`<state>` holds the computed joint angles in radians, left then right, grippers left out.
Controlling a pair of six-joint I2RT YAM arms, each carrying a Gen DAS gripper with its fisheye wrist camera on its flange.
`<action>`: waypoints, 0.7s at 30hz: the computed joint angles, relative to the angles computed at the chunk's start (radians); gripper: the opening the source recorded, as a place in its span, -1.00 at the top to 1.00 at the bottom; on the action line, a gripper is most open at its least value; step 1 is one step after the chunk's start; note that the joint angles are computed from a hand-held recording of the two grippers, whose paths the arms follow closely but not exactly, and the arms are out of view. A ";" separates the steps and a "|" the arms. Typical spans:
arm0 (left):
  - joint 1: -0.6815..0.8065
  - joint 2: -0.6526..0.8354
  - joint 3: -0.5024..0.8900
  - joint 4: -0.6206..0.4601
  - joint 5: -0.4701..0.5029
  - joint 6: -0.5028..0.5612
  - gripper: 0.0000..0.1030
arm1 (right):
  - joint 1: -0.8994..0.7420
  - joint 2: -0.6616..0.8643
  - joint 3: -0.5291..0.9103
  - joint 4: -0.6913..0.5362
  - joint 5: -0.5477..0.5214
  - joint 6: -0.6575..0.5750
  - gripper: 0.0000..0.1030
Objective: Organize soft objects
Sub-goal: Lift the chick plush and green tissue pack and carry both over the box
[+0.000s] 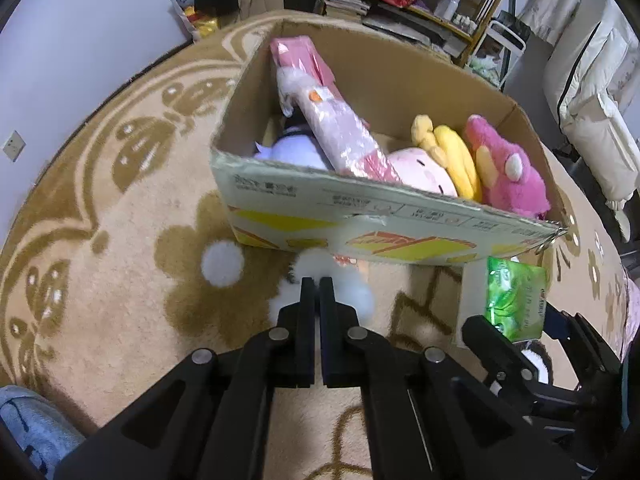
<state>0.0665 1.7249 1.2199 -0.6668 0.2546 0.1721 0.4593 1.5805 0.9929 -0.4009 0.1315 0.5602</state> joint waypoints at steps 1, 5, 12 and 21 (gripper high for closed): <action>0.002 -0.009 -0.004 -0.001 0.000 0.005 0.99 | 0.004 -0.018 -0.010 0.005 0.007 0.003 -0.59; 0.008 -0.051 -0.022 0.009 -0.013 0.023 1.00 | 0.010 -0.062 -0.022 0.005 0.025 0.004 -0.59; -0.003 -0.116 -0.028 -0.001 -0.032 0.055 1.00 | 0.034 -0.128 -0.045 0.020 0.055 -0.002 -0.59; -0.002 -0.097 -0.007 -0.027 -0.023 0.042 0.95 | 0.043 -0.144 -0.037 0.019 0.071 -0.008 -0.59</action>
<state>0.0644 1.6274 1.2130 -0.6940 0.2317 0.2136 0.5026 1.4362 0.9562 -0.3822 0.2026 0.5518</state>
